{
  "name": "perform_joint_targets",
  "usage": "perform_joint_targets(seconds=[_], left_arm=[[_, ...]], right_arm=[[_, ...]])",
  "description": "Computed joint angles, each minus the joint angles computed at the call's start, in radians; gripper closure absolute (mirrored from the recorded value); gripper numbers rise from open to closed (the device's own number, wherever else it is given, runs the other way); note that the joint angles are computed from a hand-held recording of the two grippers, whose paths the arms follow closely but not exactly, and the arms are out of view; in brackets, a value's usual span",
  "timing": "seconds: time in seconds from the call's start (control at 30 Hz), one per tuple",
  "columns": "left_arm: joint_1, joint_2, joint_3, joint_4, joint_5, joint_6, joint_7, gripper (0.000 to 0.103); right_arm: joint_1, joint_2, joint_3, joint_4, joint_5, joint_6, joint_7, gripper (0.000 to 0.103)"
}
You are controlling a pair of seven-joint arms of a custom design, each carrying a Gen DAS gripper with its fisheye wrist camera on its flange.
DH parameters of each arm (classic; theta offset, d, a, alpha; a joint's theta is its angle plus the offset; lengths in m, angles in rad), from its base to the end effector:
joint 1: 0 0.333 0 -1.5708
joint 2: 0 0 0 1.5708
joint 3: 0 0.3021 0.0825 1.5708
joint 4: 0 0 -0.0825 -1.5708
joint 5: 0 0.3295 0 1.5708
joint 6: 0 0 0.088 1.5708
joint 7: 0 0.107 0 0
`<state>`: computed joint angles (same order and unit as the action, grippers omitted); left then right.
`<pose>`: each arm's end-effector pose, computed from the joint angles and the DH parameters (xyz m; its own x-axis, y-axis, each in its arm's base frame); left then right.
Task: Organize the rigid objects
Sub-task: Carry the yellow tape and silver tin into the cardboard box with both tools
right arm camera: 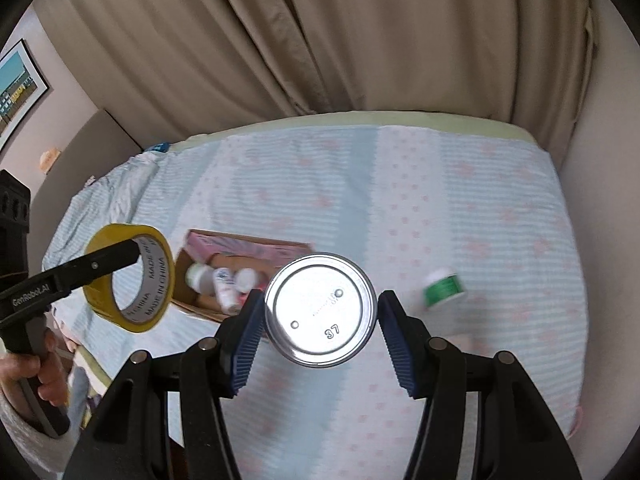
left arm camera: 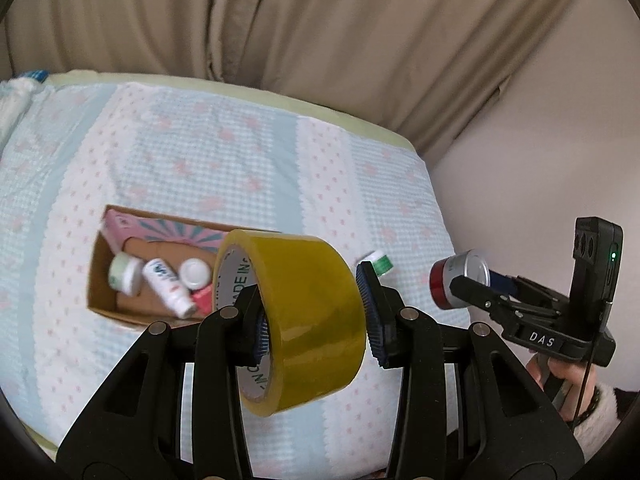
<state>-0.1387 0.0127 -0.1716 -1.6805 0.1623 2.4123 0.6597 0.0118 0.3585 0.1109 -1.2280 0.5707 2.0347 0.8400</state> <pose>0.5338 -0.1695 0.6533 0.3402 -0.8433 0.4161 -0.6691 -0.5280 -0.5230 0.6327 0.0931 0.6171 0.6810 -0.7073 -0.1896 -0.6289 -0.4324 -0.6461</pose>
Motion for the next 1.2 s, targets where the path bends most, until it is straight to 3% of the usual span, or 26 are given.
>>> perform_joint_targets(seconds=[0.3,0.63,0.93,1.2], left_arm=[[0.101,-0.17,0.084,-0.274,-0.329,0.045,0.399,0.068],[0.197,-0.154,0.146,-0.386,-0.552,0.019,0.753,0.068],[0.241,-0.059,0.144,-0.405,-0.672,0.019,0.887,0.071],[0.273,0.091,0.129,-0.272,-0.695,-0.024,0.942,0.072]], right_arm=[[0.167,-0.092,0.024,-0.24,-0.051,0.208,0.23,0.05],[0.275,-0.052,0.051,-0.339,-0.143,0.37,0.502,0.05],[0.295,0.076,0.055,-0.285,-0.276,0.418,0.643,0.05],[0.3,0.225,0.053,-0.138,-0.381,0.382,0.733,0.05]])
